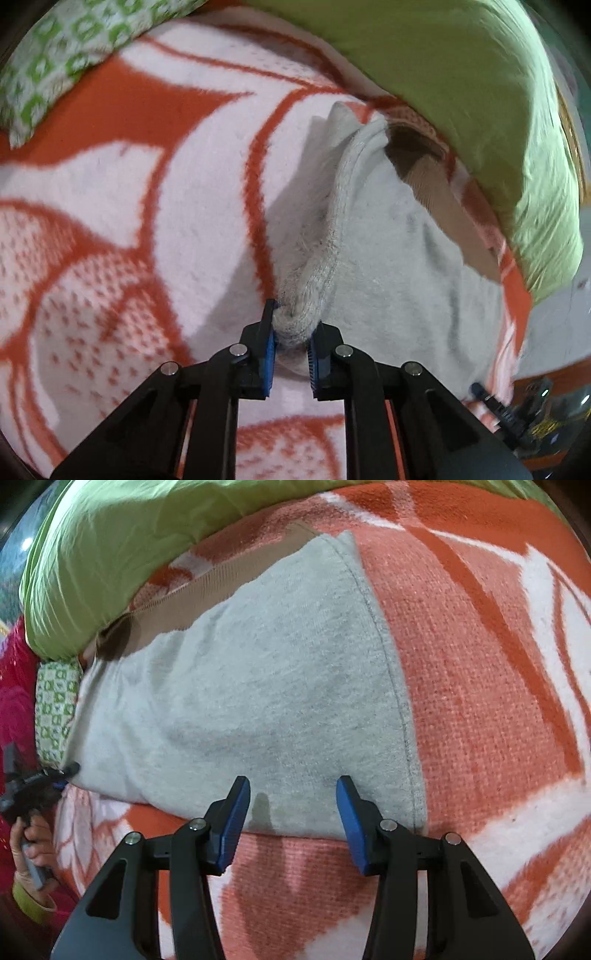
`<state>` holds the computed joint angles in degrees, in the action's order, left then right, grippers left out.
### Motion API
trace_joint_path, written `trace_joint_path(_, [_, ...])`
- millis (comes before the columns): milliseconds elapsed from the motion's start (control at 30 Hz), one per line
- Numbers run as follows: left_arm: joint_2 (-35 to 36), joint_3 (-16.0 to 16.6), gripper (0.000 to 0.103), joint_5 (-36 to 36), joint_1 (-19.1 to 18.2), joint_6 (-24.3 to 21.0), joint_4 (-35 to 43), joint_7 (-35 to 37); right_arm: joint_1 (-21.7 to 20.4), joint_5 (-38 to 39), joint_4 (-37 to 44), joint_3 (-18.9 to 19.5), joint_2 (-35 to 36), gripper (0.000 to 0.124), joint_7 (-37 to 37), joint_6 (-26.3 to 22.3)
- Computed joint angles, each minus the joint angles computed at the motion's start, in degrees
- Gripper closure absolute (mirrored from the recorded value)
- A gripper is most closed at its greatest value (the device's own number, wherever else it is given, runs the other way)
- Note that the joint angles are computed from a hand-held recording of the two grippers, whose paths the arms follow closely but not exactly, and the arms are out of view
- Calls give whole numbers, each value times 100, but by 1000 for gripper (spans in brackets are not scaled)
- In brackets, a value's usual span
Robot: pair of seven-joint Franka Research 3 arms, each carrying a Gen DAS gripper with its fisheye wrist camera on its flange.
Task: Fold small clothes
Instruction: 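Grasp the folded edge with both tools and fold it over, left tool releasing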
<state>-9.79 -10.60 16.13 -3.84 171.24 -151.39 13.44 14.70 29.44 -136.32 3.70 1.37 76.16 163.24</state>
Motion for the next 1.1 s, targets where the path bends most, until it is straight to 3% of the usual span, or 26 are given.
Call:
trace_joint_path(100, [90,247,90,-552,-271,47,-113,533,9,-418,-178,-15,-200,73,510,116])
trace_joint_path(167, [138,139,90,-463,-193,79,-68,473,-115,-1592,-507,23,-503,73,1674,460])
trace_joint_path(267, [218,154,90,-598,-242,120,-24,523,-579,-3065,-722,217,-683,70,3271,579])
trace_joint_path(333, [249,339,90,-1037,-412,217,-77,873,-669,-3340,-582,184,-528,68,3650,319])
trace_joint_path(400, [330,298,90,-1037,-342,210,0,931,-552,-3111,-438,74,-300,73,3540,226])
trace_joint_path(467, [154,293,90,-1070,-345,49,-32,1064,-355,-2012,-367,-1,-226,109,2634,277])
trace_joint_path(500, [6,310,91,-1114,-358,4,-84,1135,-228,-1366,-380,-50,-324,110,2167,327])
trace_joint_path(600, [-348,104,91,-747,-132,-135,-166,914,-83,-757,-652,-98,-845,111,1563,697])
trace_joint_path(633, [-330,30,91,-591,-57,-250,-134,858,-99,-760,-669,-133,-918,111,1497,609])
trace_joint_path(700, [-92,211,91,-849,-256,-294,-113,1087,-276,-1049,-651,-145,-858,111,1609,325])
trace_joint_path(733, [87,407,91,-1334,-491,-181,-160,1399,-356,-1243,-630,-119,-773,112,1743,192])
trace_joint_path(867, [209,457,87,-1719,-567,124,-296,1695,-412,-1432,-462,-150,-581,110,1932,-234])
trace_joint_path(1000, [-133,534,72,-2194,-688,-259,-396,2028,-610,-2740,-473,61,-841,105,3061,-154])
trace_joint_path(1067, [-315,525,52,-2383,-762,-355,-504,1990,-644,-3090,-607,158,-1063,105,3302,246])
trace_joint_path(1100, [-374,528,42,-2495,-821,-324,-550,1962,-491,-2815,-639,78,-1096,105,3045,432])
